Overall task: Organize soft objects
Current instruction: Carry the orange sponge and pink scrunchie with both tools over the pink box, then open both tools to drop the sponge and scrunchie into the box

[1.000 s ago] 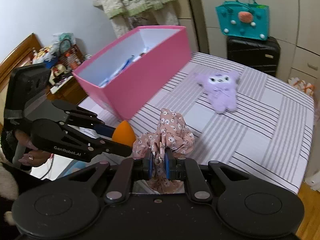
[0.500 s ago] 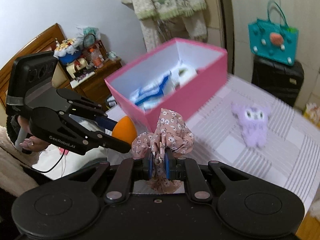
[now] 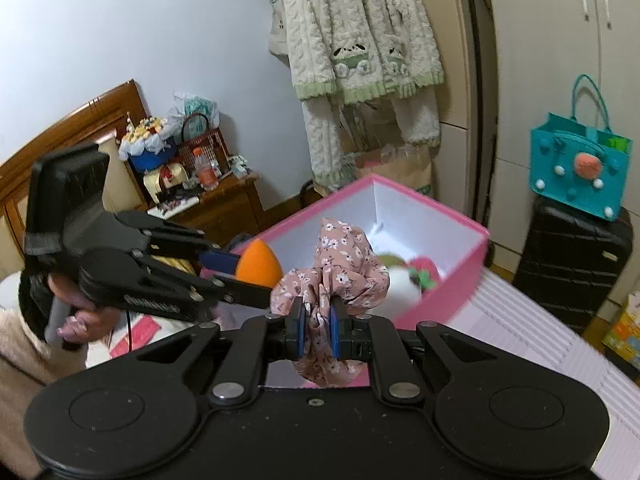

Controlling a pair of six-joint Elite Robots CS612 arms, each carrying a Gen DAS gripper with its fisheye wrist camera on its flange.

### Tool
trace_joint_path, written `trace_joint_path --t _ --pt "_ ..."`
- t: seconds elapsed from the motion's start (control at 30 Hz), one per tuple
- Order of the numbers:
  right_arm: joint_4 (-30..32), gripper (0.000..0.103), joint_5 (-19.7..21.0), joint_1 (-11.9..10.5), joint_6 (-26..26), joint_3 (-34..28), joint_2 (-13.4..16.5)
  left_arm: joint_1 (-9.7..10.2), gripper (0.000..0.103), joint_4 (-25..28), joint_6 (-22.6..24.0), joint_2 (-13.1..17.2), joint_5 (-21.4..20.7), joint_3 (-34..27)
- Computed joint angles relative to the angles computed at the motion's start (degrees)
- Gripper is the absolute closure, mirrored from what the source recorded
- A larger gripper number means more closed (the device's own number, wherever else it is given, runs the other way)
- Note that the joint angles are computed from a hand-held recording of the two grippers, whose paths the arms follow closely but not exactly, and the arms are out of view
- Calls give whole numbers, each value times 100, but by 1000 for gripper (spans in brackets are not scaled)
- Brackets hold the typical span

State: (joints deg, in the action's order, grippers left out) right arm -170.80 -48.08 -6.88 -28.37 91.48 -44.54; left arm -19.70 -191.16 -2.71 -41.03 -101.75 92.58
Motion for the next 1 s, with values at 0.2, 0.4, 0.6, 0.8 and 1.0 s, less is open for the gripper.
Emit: trace_joint_path --t 0.2,0.4,0.6,0.8,1.0 --pt "-3 88 -193 183 481 -912 535 -7 68 470 277 301 554 -638" --pt "556 88 -275 317 787 -1839 1026 -21 68 1434 710 558 1021 -1262" --pt "1368 88 -306 453 815 -2600 1439 -56 68 1975 1222 739 1322 -1614" --pt "2218 87 -445 569 751 -3196 1726 -55 68 2216 1315 841 1366 -1785" --pt "3017 83 -851 672 630 -3820 2032 -46 67 2286 1348 878 1280 -1872"
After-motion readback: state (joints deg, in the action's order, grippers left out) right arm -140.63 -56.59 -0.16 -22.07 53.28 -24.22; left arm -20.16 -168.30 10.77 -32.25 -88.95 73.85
